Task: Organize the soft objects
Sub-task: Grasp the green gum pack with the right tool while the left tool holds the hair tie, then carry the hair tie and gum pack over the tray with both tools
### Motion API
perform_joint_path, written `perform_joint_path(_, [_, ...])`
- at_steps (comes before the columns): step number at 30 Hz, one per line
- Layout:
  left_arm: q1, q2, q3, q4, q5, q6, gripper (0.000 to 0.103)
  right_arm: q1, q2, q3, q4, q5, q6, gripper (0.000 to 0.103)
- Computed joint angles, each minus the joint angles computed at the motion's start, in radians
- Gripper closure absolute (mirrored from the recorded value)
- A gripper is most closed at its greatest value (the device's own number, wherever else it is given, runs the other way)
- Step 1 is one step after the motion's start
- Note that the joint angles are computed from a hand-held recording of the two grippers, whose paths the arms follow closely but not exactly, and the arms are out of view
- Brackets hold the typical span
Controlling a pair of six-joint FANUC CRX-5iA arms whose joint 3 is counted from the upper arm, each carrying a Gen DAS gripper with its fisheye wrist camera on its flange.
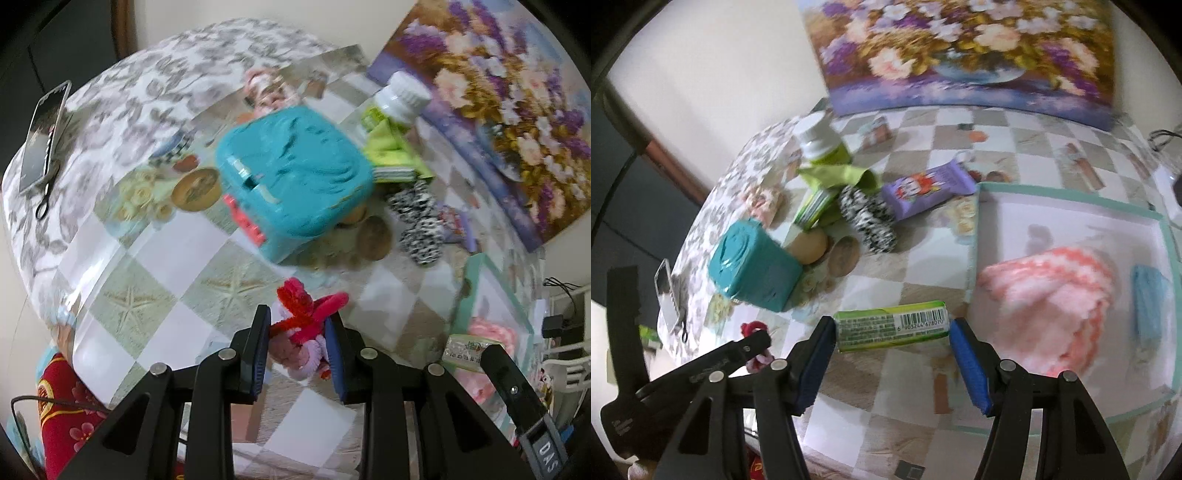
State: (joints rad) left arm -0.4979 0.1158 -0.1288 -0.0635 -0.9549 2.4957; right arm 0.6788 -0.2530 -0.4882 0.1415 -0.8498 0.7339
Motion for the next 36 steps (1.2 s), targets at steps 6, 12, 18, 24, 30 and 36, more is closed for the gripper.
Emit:
perform_joint_path(6, [-0.013,-0.025,-0.001,-0.016,0.052,-0.028,0.073,-0.020,-0.052,-0.030,0.071,-0.009,-0.096,0.036])
perform_joint_path(12, [-0.067,-0.005,0.045,-0.062,0.075,-0.042,0.073,-0.044,-0.092,-0.060,0.161,-0.031,-0.196,0.036])
perform_joint_path(18, [-0.156,0.044,0.138,-0.125,0.074,-0.100,0.073,-0.095,-0.130,-0.088,0.225,-0.092,-0.292,0.036])
perform_joint_path(24, [-0.248,0.125,0.246,-0.150,0.061,-0.210,0.073,-0.184,-0.179,-0.125,0.246,-0.122,-0.354,0.036])
perform_joint_path(30, [-0.275,0.192,0.290,-0.063,0.077,-0.299,0.073,-0.271,-0.207,-0.147,0.226,-0.144,-0.365,0.036])
perform_joint_path(36, [-0.305,0.263,0.348,-0.033,0.035,-0.345,0.072,-0.333,-0.205,-0.158,0.212,-0.178,-0.365,0.036])
